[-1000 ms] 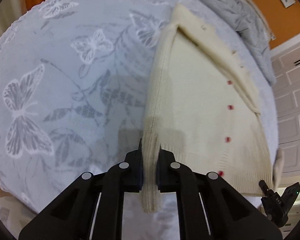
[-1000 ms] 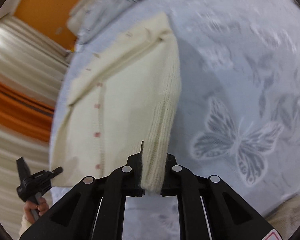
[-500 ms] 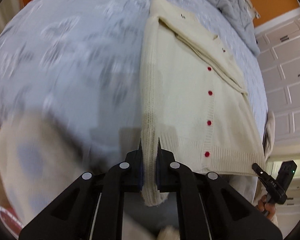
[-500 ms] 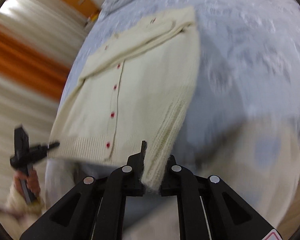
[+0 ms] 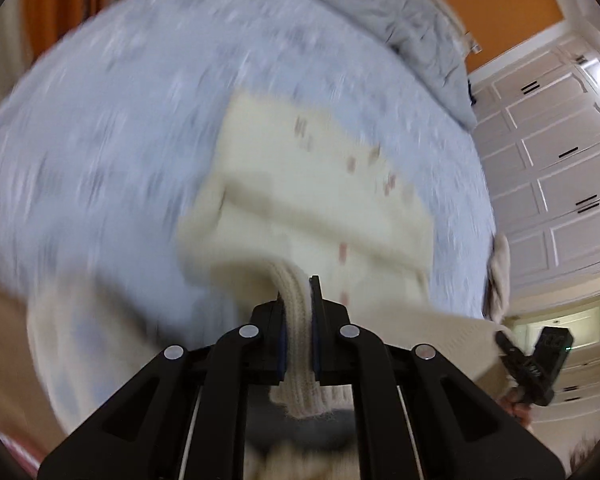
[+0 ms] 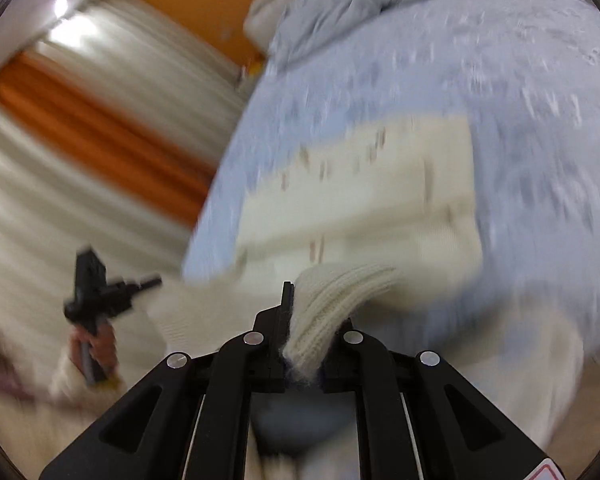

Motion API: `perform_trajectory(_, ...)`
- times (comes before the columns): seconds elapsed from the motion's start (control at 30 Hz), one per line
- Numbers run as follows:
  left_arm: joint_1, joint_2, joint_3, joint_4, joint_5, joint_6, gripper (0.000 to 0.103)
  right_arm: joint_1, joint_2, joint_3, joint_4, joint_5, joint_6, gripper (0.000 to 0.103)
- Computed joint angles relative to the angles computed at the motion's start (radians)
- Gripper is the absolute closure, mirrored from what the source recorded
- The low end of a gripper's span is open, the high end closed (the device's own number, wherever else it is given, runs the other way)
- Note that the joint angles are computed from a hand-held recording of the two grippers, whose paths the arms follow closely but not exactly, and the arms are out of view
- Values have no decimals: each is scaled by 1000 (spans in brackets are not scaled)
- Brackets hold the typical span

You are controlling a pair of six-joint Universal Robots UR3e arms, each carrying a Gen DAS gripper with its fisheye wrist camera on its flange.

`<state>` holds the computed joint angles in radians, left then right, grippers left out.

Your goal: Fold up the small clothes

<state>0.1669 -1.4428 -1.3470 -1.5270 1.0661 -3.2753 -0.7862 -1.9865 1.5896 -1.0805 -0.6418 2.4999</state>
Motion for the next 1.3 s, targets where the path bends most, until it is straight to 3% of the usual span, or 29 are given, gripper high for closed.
perform_trajectory(0.07,-62,-189,134,109,83,-63,94,115,154,58,-419,2,282,90)
perform_trajectory(0.13,-83,-364,246,190,107,-99,89,229,334,75,-838,-123,607,80)
perform_trajectory(0.17,-83,-418,253,259,95,-135,83,275,398,92,-1009,-198,730,79)
perform_trajectory(0.2,-78,-469,250,325,62,-155,68,317,477,74,-1124,-277,796,74)
perform_trajectory(0.23,-83,-516,253,383,68,-208,51,346,515,47,-1155,-334,851,69)
perform_trajectory(0.3,-103,-532,244,439,167,-279,35,383,535,59,-1241,-417,941,60)
perform_trajectory(0.33,-99,-510,202,477,196,-301,25,379,521,89,-1275,-414,958,47)
perform_trajectory(0.4,-82,-458,114,538,193,-303,11,378,481,165,-1329,-412,953,37)
perform_trajectory(0.5,-91,-458,98,538,234,-239,10,409,483,151,-1257,-501,843,36)
perform_trajectory(0.63,-150,-575,205,482,309,-134,10,437,569,91,-1233,-561,822,33)
perform_trajectory(0.77,-200,-706,318,457,339,-89,15,476,675,1,-1207,-615,824,33)
perform_trajectory(0.8,-206,-736,351,437,331,-77,29,488,707,-30,-1196,-630,817,34)
perform_trajectory(0.83,-211,-775,403,391,321,-64,49,493,724,-47,-1187,-633,812,50)
perform_trajectory(0.87,-217,-809,459,339,330,-58,62,489,735,-51,-1184,-610,798,70)
perform_trajectory(0.9,-224,-829,492,302,349,-53,93,488,737,-60,-1167,-600,794,93)
perform_trajectory(1.1,-159,-627,305,450,214,-79,96,422,553,1,-1220,-399,799,94)
perform_trajectory(1.2,-150,-663,437,414,197,-97,96,418,595,-148,-1220,-357,811,94)
perform_trajectory(1.3,-163,-826,726,296,253,-137,96,446,740,-319,-1208,-417,840,94)
